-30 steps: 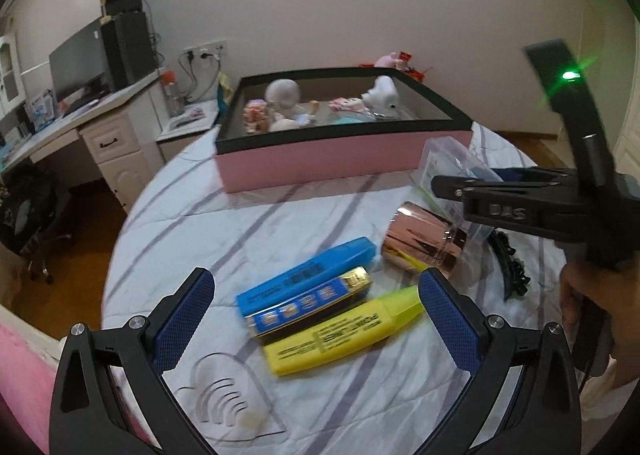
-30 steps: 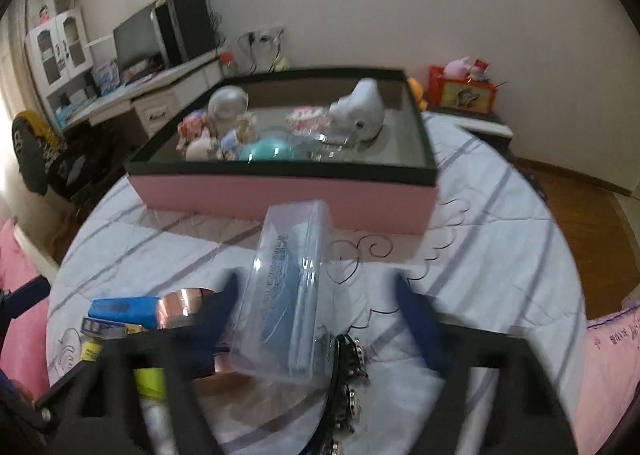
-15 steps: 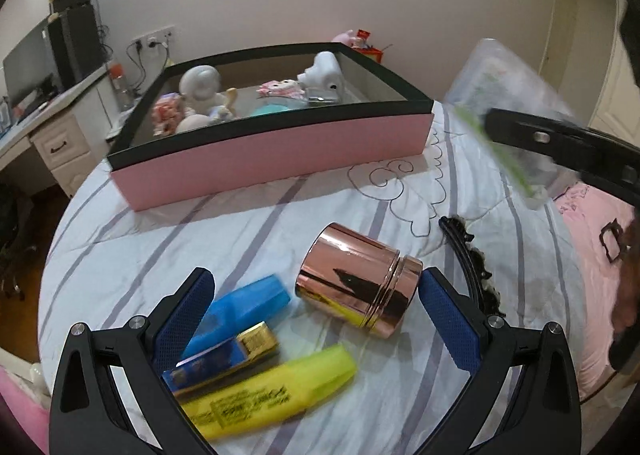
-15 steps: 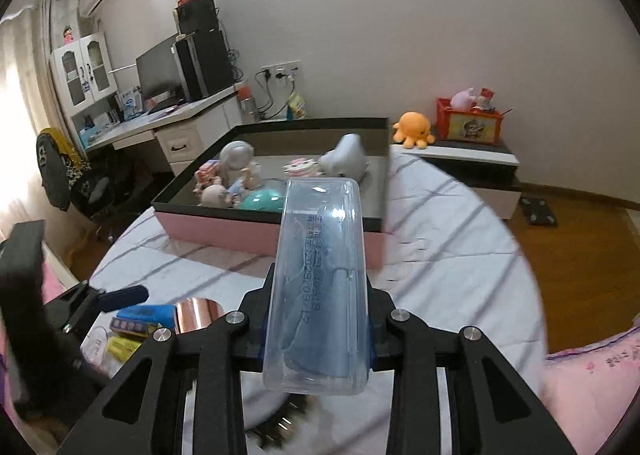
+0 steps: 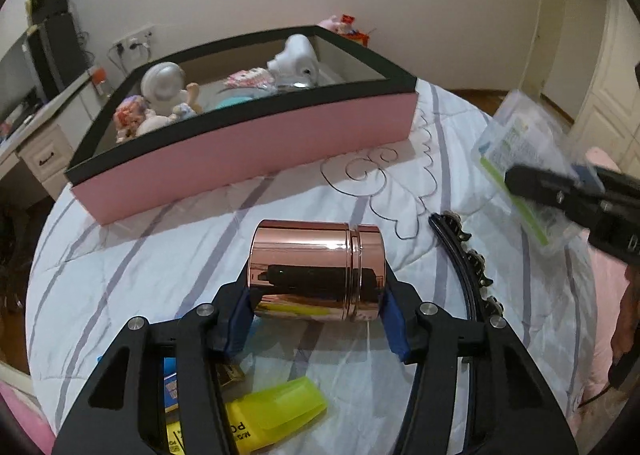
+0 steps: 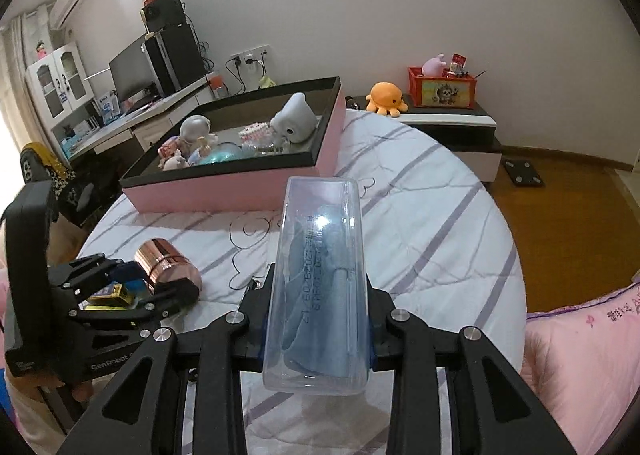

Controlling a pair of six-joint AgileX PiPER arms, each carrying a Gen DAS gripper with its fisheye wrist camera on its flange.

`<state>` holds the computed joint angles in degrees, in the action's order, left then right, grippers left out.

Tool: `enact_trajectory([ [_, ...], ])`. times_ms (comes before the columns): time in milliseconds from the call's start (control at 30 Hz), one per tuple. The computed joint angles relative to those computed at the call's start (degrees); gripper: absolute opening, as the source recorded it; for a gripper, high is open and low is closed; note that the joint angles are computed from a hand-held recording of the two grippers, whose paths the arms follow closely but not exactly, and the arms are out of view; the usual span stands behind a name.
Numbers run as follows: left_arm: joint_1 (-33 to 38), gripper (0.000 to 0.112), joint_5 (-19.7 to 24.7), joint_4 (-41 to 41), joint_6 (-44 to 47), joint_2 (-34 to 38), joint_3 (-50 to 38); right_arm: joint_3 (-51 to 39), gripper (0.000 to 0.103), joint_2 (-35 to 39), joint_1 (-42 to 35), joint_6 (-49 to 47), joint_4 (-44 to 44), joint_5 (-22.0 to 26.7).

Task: Organize rigid objects
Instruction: 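Grasp the rose-gold cylinder with the left tool while the right tool grasps the clear case, then carry the rose-gold cylinder and clear case into the pink box and open both tools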

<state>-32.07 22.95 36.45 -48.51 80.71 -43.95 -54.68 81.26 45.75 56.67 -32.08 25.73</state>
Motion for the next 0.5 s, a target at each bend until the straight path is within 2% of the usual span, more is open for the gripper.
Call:
enact_trajectory([
  [233,-2.32,0.055,3.48,14.73,-19.26,-8.15,3.88,-1.41,0.033,0.95,4.11,7.48,-6.89,1.77],
  [333,-5.49,0.055,8.29,20.19,-25.84,-12.81,4.65,-2.83,0.033,0.66,7.36,12.84,-12.27,4.22],
  [400,-9.14,0.055,13.81,24.19,-30.6,-16.06,4.84,-4.14,0.033,0.11,10.64,17.36,-16.93,6.89],
  [500,-13.07,0.055,20.34,25.87,-32.48,-19.78,3.78,-6.03,0.033,-0.44,14.54,21.9,-21.99,10.45],
])
